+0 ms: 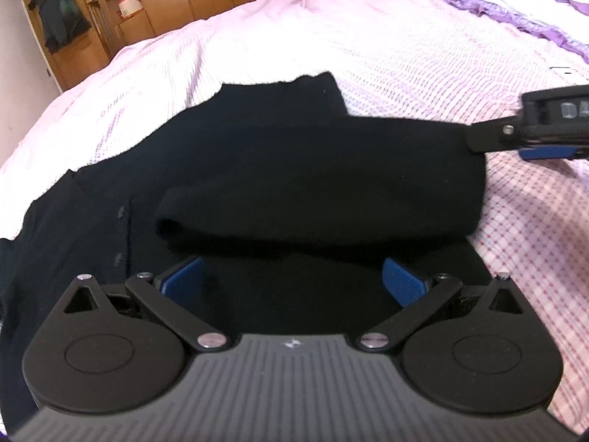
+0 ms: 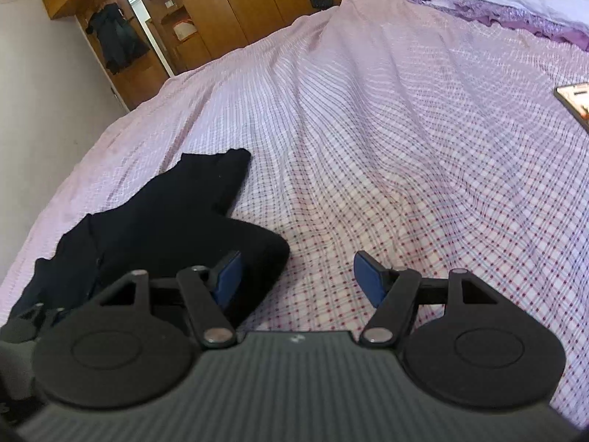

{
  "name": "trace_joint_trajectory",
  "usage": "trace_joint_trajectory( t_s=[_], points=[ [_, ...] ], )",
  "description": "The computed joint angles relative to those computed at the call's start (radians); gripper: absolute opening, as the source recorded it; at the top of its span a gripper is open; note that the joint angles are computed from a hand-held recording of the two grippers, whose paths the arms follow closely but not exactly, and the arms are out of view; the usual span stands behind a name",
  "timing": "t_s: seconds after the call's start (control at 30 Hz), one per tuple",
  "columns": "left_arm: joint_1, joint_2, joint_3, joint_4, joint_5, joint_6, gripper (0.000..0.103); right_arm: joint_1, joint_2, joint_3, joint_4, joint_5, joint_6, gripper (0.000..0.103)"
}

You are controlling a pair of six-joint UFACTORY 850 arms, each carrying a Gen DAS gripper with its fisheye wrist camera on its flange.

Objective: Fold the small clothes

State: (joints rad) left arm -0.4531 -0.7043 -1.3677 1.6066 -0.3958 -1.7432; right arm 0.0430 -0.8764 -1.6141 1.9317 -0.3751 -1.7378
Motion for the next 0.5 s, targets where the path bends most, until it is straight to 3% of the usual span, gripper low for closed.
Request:
trace_joint_trajectory(
  t_s=[0.17,0.3,0.37,0.5],
  points=[
    [0.014,-0.024,-0.014,0.076,0.022,-0.089,0.103,-0.009,-0.01,0.009,0.01,-0.031,-0.02,0.068],
    [-0.001,-0.023,-0.001,0.225,-0.02,-0.194,0.103,-0.015,-0.015,0.013,0.033,-0.053,-0.024,0.068],
    [-0.008,-0.024,-0.001,0.267,-0.037,-0.221,0.096,-0.015,-0.015,0.014,0.04,-0.056,-0.026,0.068],
    [-0.01,-0.015,0.003,0.346,-0.007,-0.296,0.052,-0.015,-0.012,0.019,0.048,-0.057,-0.032,0.068]
  ],
)
